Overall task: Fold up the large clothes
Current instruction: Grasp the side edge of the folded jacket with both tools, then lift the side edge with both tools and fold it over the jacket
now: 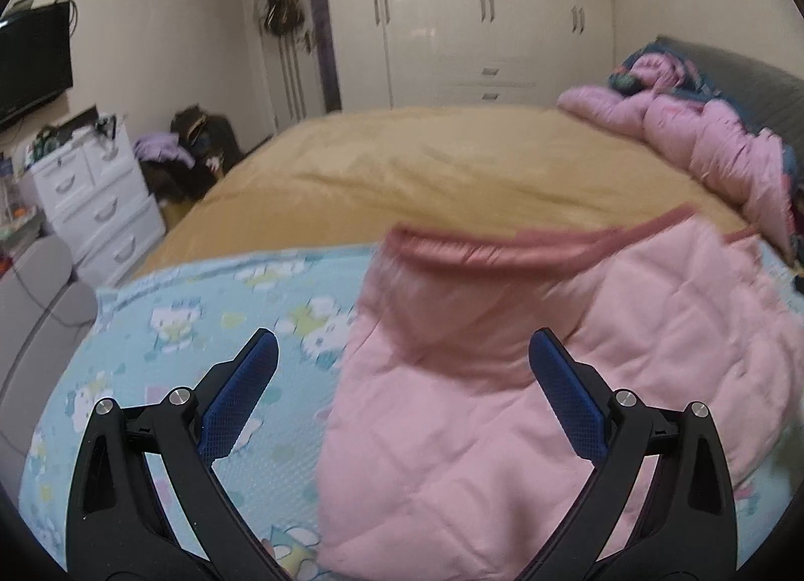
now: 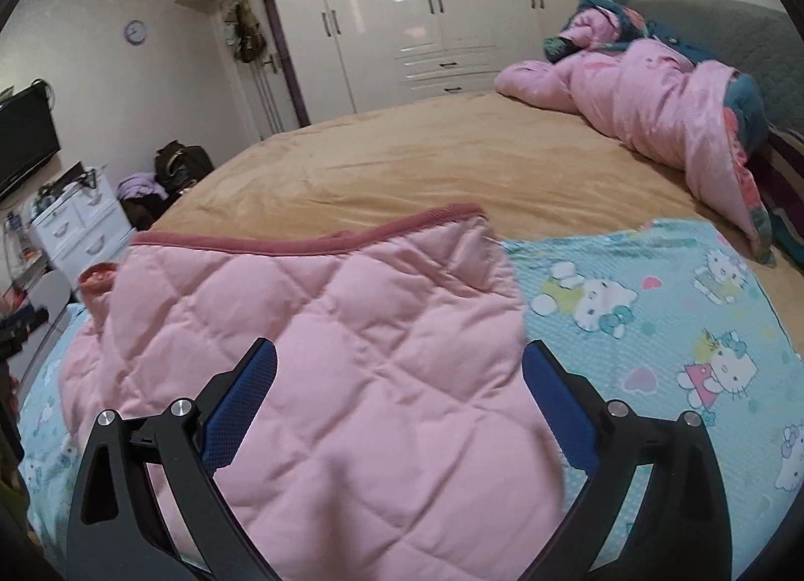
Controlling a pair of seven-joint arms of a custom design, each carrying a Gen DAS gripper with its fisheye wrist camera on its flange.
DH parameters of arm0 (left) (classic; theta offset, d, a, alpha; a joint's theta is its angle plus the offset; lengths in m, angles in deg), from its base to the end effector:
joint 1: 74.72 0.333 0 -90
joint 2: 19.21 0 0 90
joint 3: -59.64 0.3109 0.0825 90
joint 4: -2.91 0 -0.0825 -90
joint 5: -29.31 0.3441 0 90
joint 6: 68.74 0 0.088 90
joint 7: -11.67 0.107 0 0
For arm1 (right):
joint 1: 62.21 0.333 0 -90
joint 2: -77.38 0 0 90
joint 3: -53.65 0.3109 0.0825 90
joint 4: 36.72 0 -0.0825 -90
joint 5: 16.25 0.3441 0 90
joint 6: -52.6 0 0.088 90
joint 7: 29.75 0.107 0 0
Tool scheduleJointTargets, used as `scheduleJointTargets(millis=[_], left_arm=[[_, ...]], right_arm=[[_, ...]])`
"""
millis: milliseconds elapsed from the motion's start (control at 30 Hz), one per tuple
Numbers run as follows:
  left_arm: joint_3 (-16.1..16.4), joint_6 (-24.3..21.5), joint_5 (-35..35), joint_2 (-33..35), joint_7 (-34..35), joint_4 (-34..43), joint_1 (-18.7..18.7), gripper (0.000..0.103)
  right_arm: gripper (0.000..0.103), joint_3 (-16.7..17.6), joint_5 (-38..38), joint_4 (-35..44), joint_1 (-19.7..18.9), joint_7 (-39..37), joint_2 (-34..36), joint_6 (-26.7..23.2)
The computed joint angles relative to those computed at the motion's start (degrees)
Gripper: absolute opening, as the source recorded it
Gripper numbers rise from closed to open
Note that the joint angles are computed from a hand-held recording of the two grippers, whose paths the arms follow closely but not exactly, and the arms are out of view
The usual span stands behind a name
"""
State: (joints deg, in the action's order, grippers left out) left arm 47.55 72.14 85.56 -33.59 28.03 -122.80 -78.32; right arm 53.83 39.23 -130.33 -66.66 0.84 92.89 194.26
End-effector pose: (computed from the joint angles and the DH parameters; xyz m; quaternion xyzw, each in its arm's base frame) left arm 0.4632 -0.1395 0.5534 -0.7335 0.5038 -0.2117 0.4041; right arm 0.6442 -0.0505 0.5318 -0.7297 0.5118 -0.1549 0.4263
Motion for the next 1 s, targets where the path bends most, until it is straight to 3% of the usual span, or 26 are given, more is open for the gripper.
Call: scheduleJointTargets(millis=[333, 467, 533, 567, 633, 700, 733, 800, 867, 933, 1000], left_arm=[[4.78, 5.93, -10.7, 6.85, 9.27, -0.29, 2.14, 0.094], [5.46, 8.48, -14.15, 9.5, 13.92, 1.58, 2.71, 0.094], [5.63, 9.34, -15.35, 10.96, 15.81, 3.0, 2.97, 0.094], [5.68, 10.05, -15.83, 11.59, 16.68, 3.53, 3.05, 0.094], [5.7, 10.89, -16.23, 12.63, 17.3, 4.31, 3.21, 0.094], [5.95, 13.81, -15.99, 13.13, 16.96, 3.95, 3.53, 0.078], [6.02, 15.45, -15.48, 13.25, 16.68, 3.57, 3.67, 0.052], [5.64, 14.54, -12.29, 13.68, 13.98, 4.08, 3.52, 0.043], [5.47, 15.59, -10.05, 13.48, 12.73, 3.6, 3.31, 0.024], [5.32, 16.11, -5.67, 12.41, 9.26, 2.87, 3.31, 0.013], [5.14, 16.73, -1.0, 10.42, 4.88, 1.8, 3.67, 0.01]], right_arm=[[0.097, 0.25, -5.52, 5.71, 0.13, 5.12, 6.51, 2.79], [0.095, 0.57, -9.21, 12.82, -0.07, 9.39, 11.75, -0.24], [0.081, 0.61, -12.47, 17.66, 0.0, 12.05, 15.2, -3.55], [0.069, 0.79, -13.74, 19.65, -0.1, 13.03, 16.56, -5.34], [0.056, 1.67, -14.04, 19.36, -0.31, 12.13, 16.93, -3.88], [0.041, 3.07, -12.04, 17.39, -1.18, 9.52, 16.03, -1.8], [0.037, 3.75, -10.48, 15.88, -1.69, 7.95, 15.19, -0.5], [0.028, 4.61, -7.89, 12.64, -2.03, 4.36, 13.21, 2.57], [0.025, 4.84, -5.93, 10.27, -2.06, 1.73, 11.48, 4.49], [0.022, 4.99, -3.64, 9.34, -2.36, -0.1, 10.45, 5.21], [0.02, 5.68, 0.59, 8.88, -3.71, -2.62, 9.13, 4.94]])
